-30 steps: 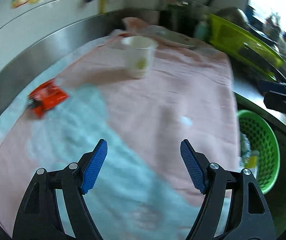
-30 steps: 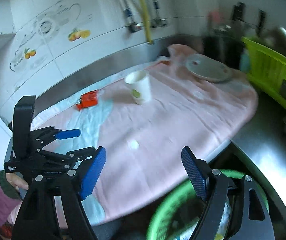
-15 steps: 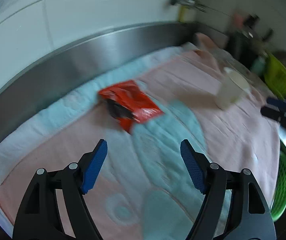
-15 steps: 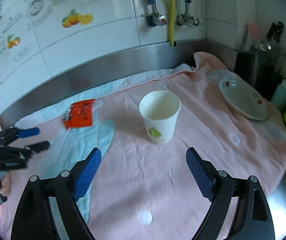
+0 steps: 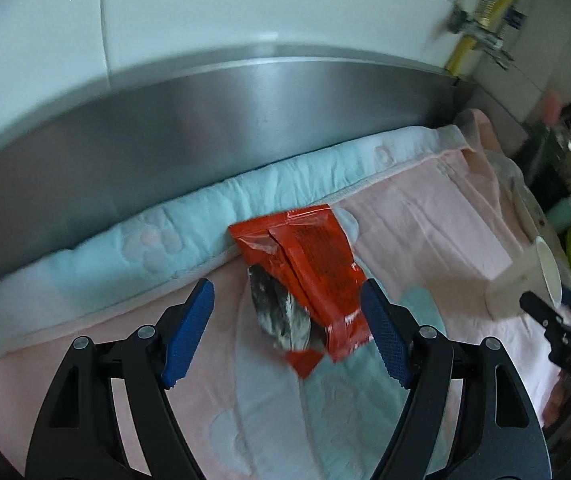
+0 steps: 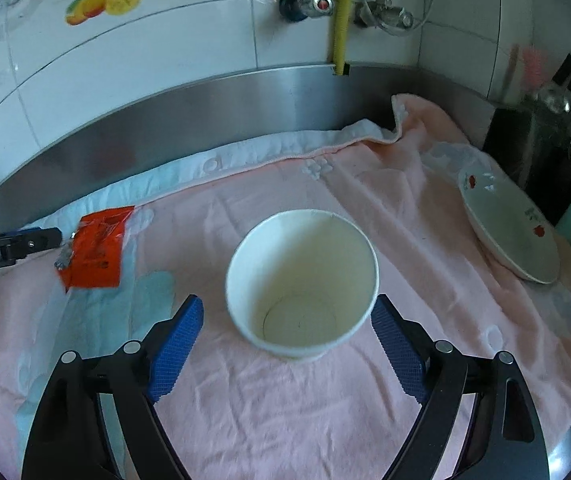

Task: Collect trash
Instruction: 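Grasp the white paper cup with the right tool while the left tool grasps the red packet, then drop the paper cup into the basket with the right tool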

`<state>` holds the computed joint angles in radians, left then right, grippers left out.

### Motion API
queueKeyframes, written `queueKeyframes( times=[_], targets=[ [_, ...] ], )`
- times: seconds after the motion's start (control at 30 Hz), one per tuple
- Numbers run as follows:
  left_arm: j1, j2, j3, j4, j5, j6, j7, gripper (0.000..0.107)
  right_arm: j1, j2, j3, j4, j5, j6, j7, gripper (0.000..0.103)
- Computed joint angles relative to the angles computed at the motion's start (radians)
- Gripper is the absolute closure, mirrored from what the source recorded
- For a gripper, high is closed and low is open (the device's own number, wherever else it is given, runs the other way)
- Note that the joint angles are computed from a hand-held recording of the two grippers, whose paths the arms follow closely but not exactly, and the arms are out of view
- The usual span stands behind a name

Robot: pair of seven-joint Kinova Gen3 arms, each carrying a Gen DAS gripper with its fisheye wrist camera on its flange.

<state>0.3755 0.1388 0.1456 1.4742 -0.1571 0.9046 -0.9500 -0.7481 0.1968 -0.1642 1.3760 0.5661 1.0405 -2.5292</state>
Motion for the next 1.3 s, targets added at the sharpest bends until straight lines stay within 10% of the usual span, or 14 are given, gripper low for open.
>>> queueKeyframes(
  times=[0.37,0.63,1.3],
  targets=[
    [-0.073,0.049,-0.022,0.033,0.161,-0.081,0.007,0.036,0.032,-0.046,-0.010,0.069,-0.043,-0.081,-0.006,0.044],
    [-0.080,0.068,-0.004,0.029,0.203,-0.102,-0.029,0.079,0.023,-0.131,-0.069,0.121,-0.011,-0.060,-0.036,0.044],
    [0.010,-0.277,0.107,0.231,0.264,-0.165,-0.060,0.094,0.024,-0.401,-0.430,0.253,0.056,0.287,-0.344,0.044]
  ],
)
